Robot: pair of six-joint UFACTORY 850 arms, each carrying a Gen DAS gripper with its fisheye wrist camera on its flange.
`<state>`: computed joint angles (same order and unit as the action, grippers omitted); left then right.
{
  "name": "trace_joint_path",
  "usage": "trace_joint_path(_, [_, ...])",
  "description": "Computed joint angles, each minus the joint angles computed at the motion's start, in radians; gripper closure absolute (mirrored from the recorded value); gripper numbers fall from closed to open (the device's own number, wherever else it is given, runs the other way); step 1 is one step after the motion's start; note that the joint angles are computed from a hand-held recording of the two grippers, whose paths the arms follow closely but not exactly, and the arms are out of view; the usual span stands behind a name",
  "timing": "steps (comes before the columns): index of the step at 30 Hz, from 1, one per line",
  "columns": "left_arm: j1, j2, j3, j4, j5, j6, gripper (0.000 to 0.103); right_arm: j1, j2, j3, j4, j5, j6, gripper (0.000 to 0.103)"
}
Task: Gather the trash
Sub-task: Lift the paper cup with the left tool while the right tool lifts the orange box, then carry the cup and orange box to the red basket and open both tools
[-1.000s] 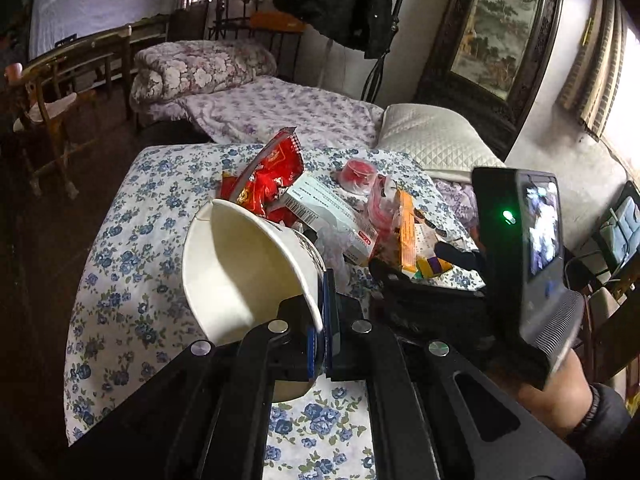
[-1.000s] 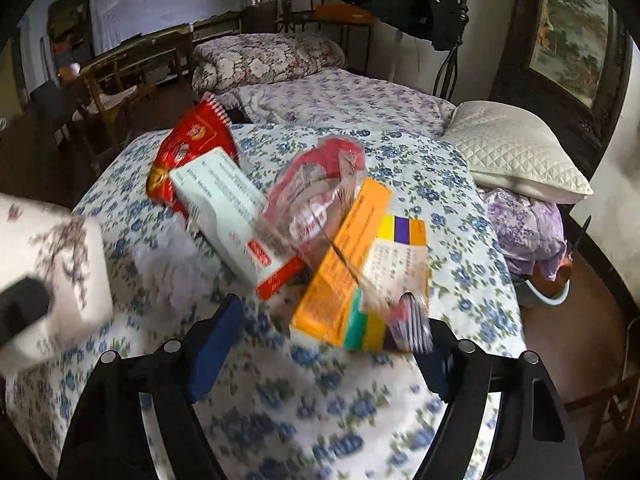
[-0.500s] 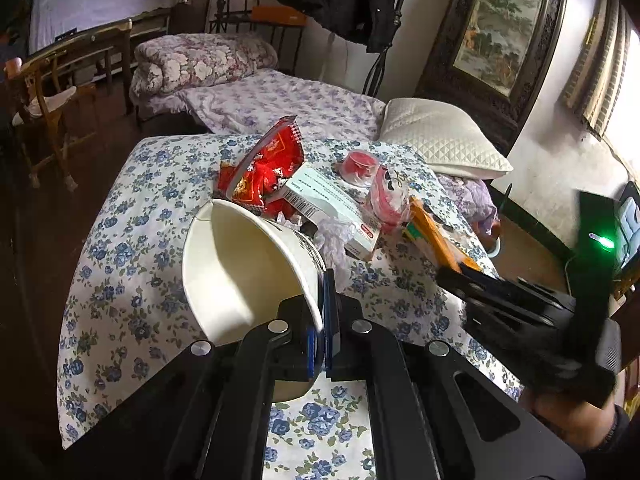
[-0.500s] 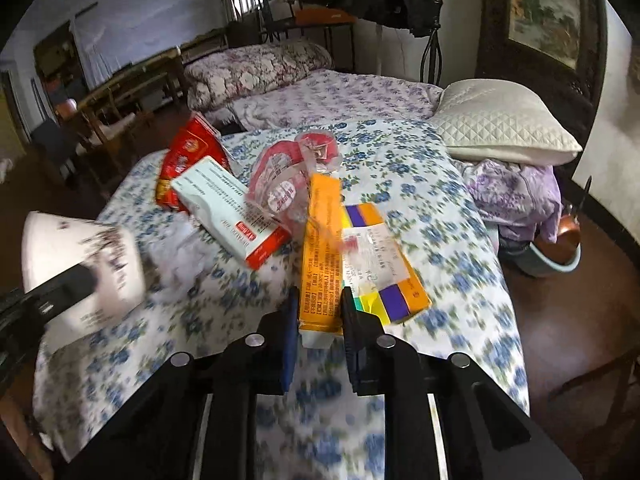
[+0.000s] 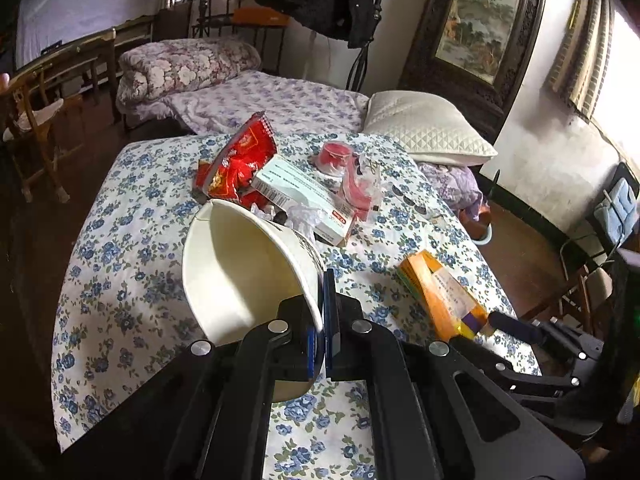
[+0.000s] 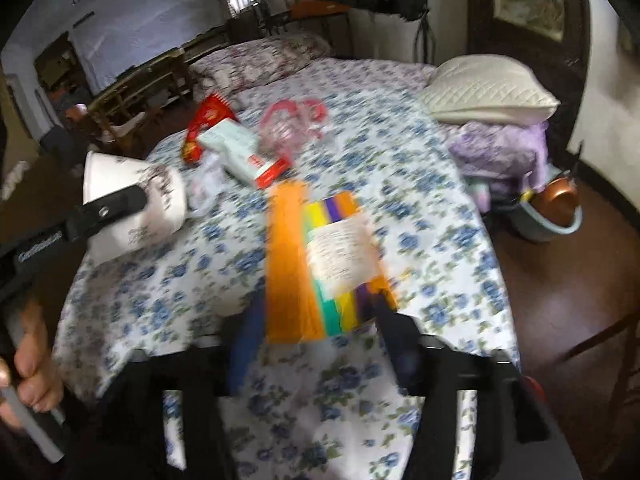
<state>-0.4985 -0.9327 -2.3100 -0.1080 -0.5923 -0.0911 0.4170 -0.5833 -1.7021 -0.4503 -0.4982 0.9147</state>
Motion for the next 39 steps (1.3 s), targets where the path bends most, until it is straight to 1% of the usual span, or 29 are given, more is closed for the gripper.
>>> trace_joint_path(1, [0.0, -0.003, -0.005, 0.0, -0.005, 0.001, 0.099, 0.0, -0.003, -0.007, -0.007, 0.0, 0.0, 0.026])
trace_joint_path(2, [0.0, -0.005, -0.009, 0.0, -0.007, 0.002, 0.099, 0.002, -0.006, -0.014, -0.029, -0.001, 0.013, 0.021])
trace_joint_path(3, [0.001, -0.005, -0.008, 0.001, -0.006, 0.002, 0.099, 0.005, -0.015, -0.028, -0.069, -0.009, 0.033, 0.014])
trace_joint_path(4, [0.002, -0.006, -0.009, -0.003, -0.005, 0.004, 0.099, 0.01, -0.029, -0.049, -0.111, -0.03, 0.045, 0.012])
trace_joint_path(6, [0.004, -0.008, -0.014, -0.012, -0.006, 0.011, 0.099, 0.018, -0.076, -0.12, -0.176, -0.1, 0.034, 0.009])
trace_joint_path(7, [0.005, -0.01, -0.017, -0.014, -0.008, 0.013, 0.099, 0.017, -0.101, -0.155, -0.169, -0.127, 0.007, 0.007])
trace_joint_path(9, [0.004, -0.011, -0.019, -0.009, -0.01, 0.009, 0.099, 0.007, -0.155, -0.234, -0.112, -0.177, -0.075, 0.007])
trace_joint_path(11, [0.006, -0.019, -0.033, -0.016, -0.021, 0.016, 0.099, -0.002, -0.181, -0.271, -0.054, -0.188, -0.128, 0.007])
trace_joint_path(14, [0.009, -0.034, -0.058, -0.022, -0.039, 0.017, 0.099, -0.017, -0.202, -0.29, 0.048, -0.173, -0.197, 0.007])
trace_joint_path(17, [0.009, -0.044, -0.074, -0.031, -0.048, 0.023, 0.099, -0.019, -0.209, -0.29, 0.075, -0.166, -0.216, 0.007])
trace_joint_path(18, [0.008, -0.046, -0.076, -0.03, -0.048, 0.024, 0.099, -0.021, -0.213, -0.295, 0.097, -0.17, -0.239, 0.008])
trace_joint_path(20, [0.005, -0.046, -0.076, -0.027, -0.049, 0.027, 0.099, -0.023, -0.22, -0.302, 0.123, -0.179, -0.259, 0.017])
trace_joint_path(22, [0.002, -0.042, -0.069, -0.024, -0.045, 0.029, 0.099, -0.023, -0.221, -0.302, 0.137, -0.183, -0.263, 0.037])
trace_joint_path(23, [0.002, -0.042, -0.068, -0.023, -0.045, 0.029, 0.099, -0.023, -0.213, -0.288, 0.129, -0.172, -0.253, 0.038])
trace_joint_path(25, [0.0, -0.042, -0.066, -0.017, -0.045, 0.026, 0.099, -0.025, -0.183, -0.242, 0.145, -0.131, -0.248, 0.045])
trace_joint_path(27, [0.0, -0.041, -0.065, -0.019, -0.046, 0.026, 0.099, -0.028, -0.149, -0.192, 0.163, -0.089, -0.23, 0.048])
trace_joint_path(29, [0.001, -0.042, -0.068, -0.022, -0.052, 0.025, 0.099, -0.025, -0.112, -0.139, 0.137, -0.055, -0.183, 0.049])
trace_joint_path(32, [0.004, -0.013, -0.024, -0.051, -0.025, 0.046, 0.099, -0.019, -0.069, -0.083, 0.085, -0.024, -0.12, 0.049])
trace_joint_path(35, [0.004, 0.007, 0.008, -0.067, -0.011, 0.063, 0.099, -0.021, 0.001, 0.005, 0.045, 0.046, -0.026, 0.049])
trace_joint_path(36, [0.003, 0.005, 0.006, -0.067, -0.016, 0.064, 0.099, -0.023, 0.017, 0.025, 0.038, 0.062, -0.003, 0.049])
trace_joint_path(39, [0.0, -0.021, -0.033, -0.049, -0.061, 0.045, 0.099, -0.026, 0.087, 0.123, -0.039, 0.121, 0.14, 0.049])
